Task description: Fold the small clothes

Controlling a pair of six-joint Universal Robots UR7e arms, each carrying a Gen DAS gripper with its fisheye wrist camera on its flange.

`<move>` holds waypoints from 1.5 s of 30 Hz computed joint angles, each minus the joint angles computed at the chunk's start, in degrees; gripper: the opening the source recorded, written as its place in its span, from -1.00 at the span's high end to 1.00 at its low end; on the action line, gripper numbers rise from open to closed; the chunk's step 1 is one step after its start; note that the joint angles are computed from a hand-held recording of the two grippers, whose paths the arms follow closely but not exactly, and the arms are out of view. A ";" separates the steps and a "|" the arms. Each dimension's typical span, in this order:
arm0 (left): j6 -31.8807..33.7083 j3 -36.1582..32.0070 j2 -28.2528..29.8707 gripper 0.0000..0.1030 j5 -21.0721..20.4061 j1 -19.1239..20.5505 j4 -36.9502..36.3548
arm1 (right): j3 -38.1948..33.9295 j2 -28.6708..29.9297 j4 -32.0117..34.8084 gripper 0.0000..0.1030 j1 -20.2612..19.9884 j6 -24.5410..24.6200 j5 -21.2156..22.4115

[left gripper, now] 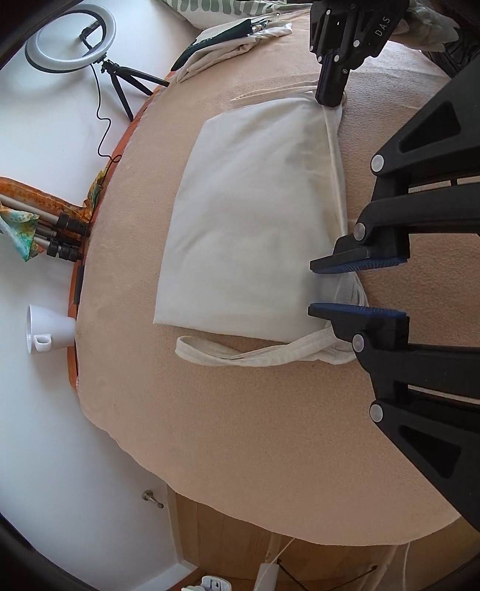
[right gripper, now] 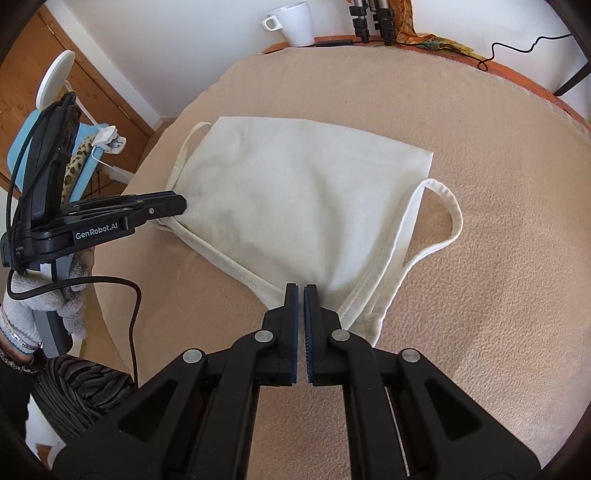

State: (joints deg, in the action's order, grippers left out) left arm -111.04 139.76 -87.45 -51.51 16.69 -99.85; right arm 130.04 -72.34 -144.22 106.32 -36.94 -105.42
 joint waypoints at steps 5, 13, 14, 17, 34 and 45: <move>-5.55 2.59 -1.87 0.68 -4.01 -5.43 1.80 | 1.45 -3.17 2.75 0.86 -1.17 -0.05 -1.55; -18.88 3.45 -6.94 0.62 -3.92 -14.48 11.84 | 1.11 -9.87 11.55 0.45 -4.80 -2.77 1.56; -19.33 2.81 -7.00 0.61 -3.16 -14.76 13.34 | 0.96 -10.81 12.09 0.44 -5.46 -3.14 3.11; -18.74 1.06 -6.93 0.56 0.02 -13.56 15.91 | -0.11 -11.90 11.51 0.44 -7.00 -2.88 7.12; -6.90 5.83 -7.41 0.54 -3.08 -5.92 1.53 | 1.17 -6.82 9.21 0.44 -4.90 -0.52 0.41; -18.65 8.10 -19.12 0.05 5.32 -9.82 8.49 | -1.50 -10.47 5.88 -0.15 -10.37 -0.26 14.69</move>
